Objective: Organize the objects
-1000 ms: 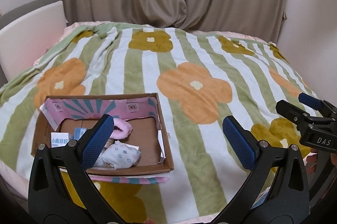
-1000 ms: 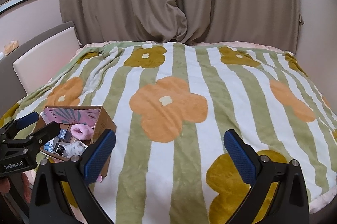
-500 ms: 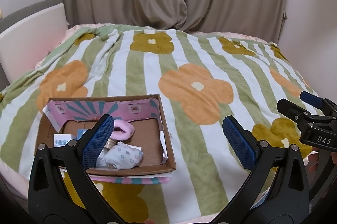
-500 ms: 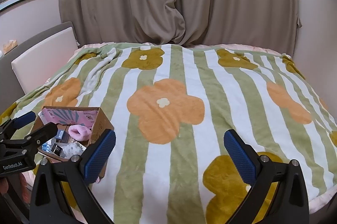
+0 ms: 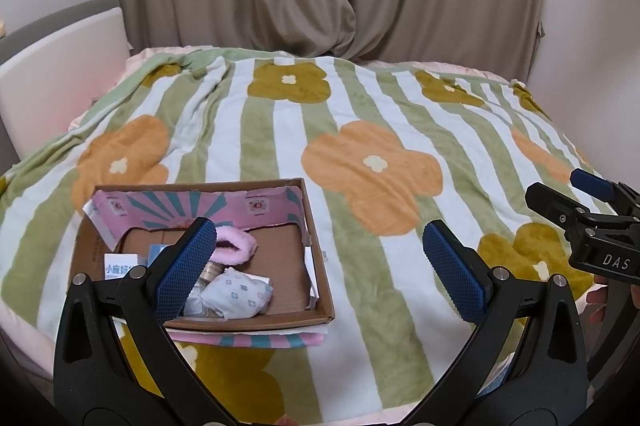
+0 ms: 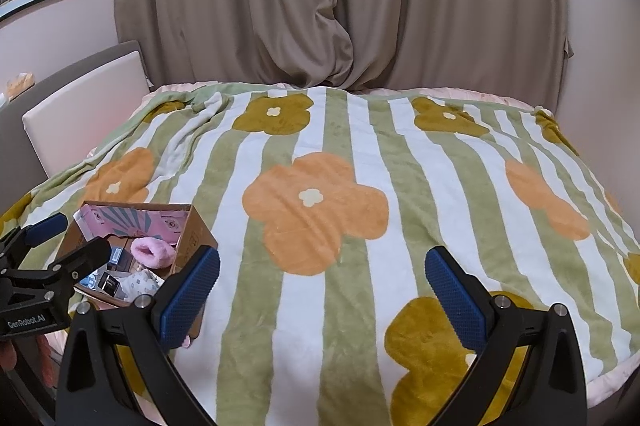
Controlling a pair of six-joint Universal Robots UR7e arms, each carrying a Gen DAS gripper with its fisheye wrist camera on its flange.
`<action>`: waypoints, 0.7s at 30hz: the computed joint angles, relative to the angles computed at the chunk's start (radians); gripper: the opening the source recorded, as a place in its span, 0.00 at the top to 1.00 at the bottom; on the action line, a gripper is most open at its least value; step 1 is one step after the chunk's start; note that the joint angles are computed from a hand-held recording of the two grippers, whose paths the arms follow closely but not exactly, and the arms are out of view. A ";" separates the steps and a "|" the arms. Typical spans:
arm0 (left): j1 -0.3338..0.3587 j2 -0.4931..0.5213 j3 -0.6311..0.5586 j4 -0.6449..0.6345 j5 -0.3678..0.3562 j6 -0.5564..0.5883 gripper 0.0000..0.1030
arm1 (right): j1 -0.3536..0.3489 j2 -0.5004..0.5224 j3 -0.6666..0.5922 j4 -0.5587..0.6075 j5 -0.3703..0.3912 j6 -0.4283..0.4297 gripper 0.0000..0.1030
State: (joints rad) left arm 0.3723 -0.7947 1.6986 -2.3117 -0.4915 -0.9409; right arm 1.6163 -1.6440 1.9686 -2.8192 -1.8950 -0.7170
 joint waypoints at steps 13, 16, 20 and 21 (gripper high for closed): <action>-0.011 -0.012 0.006 0.020 0.005 -0.005 0.00 | 0.006 -0.001 -0.007 0.008 0.000 0.002 0.01; -0.011 -0.013 0.002 0.040 0.008 -0.018 0.00 | 0.010 -0.001 -0.008 0.008 0.002 0.000 0.01; -0.011 -0.009 -0.002 0.046 0.008 -0.022 0.00 | 0.014 -0.003 -0.004 0.002 0.002 -0.006 0.01; -0.011 -0.010 -0.002 0.045 0.006 -0.022 0.00 | 0.013 -0.003 -0.003 0.002 0.003 -0.005 0.01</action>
State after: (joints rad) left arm 0.3615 -0.8045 1.6966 -2.2670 -0.4857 -0.9627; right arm 1.6295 -1.6472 1.9652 -2.8177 -1.8917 -0.7225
